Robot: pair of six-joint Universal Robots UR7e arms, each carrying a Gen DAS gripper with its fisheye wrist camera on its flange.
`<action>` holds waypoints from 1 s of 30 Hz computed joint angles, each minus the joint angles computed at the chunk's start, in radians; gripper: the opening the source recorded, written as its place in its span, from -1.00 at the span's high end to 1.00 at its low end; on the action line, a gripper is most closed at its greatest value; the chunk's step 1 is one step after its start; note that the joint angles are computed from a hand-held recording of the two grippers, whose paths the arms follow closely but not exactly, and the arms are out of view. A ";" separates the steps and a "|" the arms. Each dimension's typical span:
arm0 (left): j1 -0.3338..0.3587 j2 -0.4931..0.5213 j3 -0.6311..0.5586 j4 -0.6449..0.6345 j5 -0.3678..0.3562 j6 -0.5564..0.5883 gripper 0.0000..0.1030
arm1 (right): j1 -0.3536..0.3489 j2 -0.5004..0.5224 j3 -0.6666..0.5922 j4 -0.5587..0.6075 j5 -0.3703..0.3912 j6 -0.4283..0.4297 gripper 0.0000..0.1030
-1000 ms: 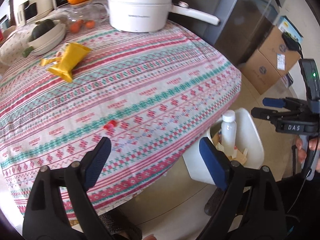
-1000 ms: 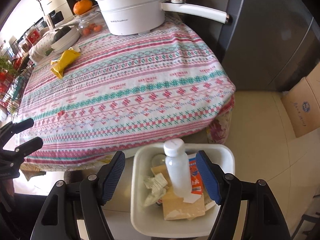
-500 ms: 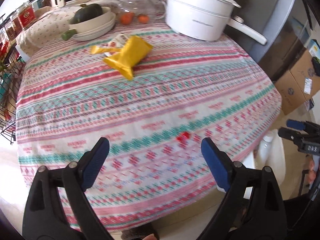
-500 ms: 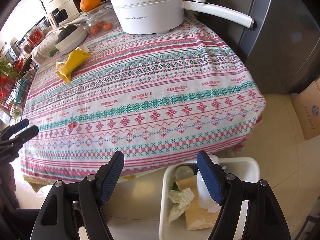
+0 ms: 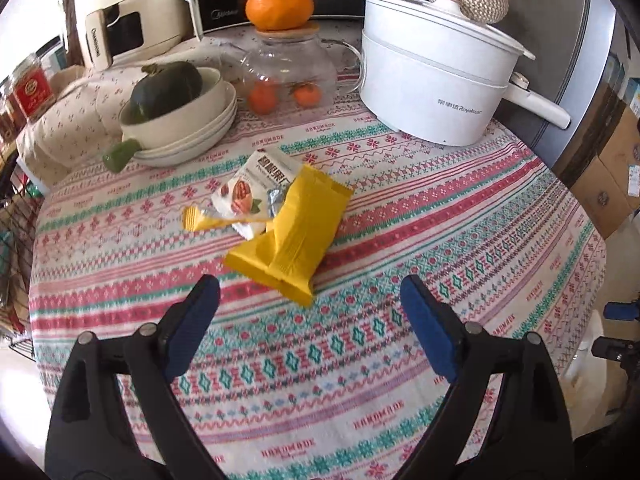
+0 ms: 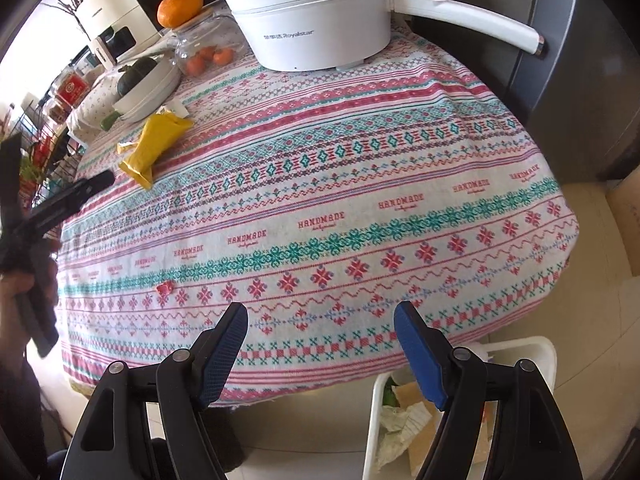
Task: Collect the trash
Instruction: 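Reach to the table and grasp the yellow snack bag with the left tool, then grasp the white nut snack pouch with the right tool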
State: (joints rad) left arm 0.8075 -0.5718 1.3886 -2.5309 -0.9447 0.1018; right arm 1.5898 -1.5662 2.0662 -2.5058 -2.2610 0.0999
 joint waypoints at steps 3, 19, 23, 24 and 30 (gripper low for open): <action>0.003 0.065 -0.074 0.019 0.041 0.076 -0.70 | 0.004 0.027 -0.013 -0.009 -0.024 -0.006 -0.50; 0.068 -0.012 0.003 0.031 -0.045 -0.120 0.41 | -0.008 0.133 -0.044 -0.092 -0.071 -0.061 -0.50; 0.091 -0.095 0.081 0.021 -0.106 -0.195 0.42 | 0.018 0.182 -0.054 -0.191 -0.059 -0.108 -0.50; 0.093 -0.112 0.096 0.017 -0.096 -0.199 0.42 | 0.022 0.194 -0.057 -0.220 -0.049 -0.114 -0.51; 0.087 -0.167 0.131 0.008 -0.019 -0.175 0.42 | 0.046 0.353 -0.155 -0.361 0.024 -0.208 -0.54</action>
State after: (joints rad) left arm 0.8940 -0.7384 1.5197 -2.5226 -0.9638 -0.0735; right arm 1.6355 -1.2134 1.9108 -2.8667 -2.2373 -0.1082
